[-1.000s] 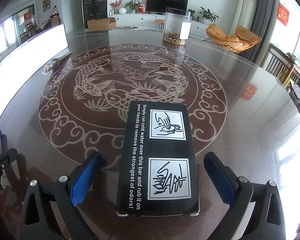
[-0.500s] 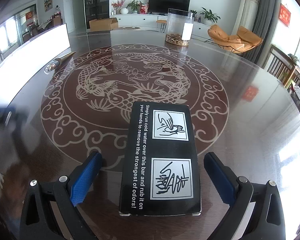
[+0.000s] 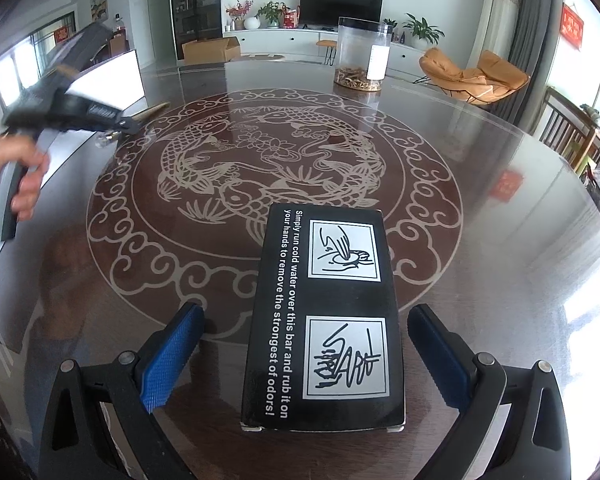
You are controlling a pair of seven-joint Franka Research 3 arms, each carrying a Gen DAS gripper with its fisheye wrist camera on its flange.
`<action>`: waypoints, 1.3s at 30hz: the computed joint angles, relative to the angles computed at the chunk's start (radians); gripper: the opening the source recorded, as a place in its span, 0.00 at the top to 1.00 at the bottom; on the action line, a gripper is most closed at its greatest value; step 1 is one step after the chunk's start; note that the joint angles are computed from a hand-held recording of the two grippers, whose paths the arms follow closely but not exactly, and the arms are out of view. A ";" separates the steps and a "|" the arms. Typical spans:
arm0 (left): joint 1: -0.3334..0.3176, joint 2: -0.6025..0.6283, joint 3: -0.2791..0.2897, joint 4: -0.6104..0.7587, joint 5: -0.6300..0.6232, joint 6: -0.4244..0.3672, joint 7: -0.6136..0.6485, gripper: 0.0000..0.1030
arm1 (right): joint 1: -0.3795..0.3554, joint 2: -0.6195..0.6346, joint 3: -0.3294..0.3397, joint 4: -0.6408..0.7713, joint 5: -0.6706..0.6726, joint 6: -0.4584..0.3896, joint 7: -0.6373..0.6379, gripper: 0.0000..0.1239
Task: Organize objects
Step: 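Grasp the gold tube with the left gripper while the right gripper holds the box, then carry the gold tube and soap box over the white wall and release both into the bin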
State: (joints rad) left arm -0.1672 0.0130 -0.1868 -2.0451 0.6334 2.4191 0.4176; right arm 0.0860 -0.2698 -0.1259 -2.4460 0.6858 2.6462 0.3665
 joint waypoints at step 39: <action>0.053 -1.156 0.025 -0.665 -0.263 -0.463 0.054 0.74 | 0.306 -0.069 0.243 0.417 0.074 -0.707 0.350 0.53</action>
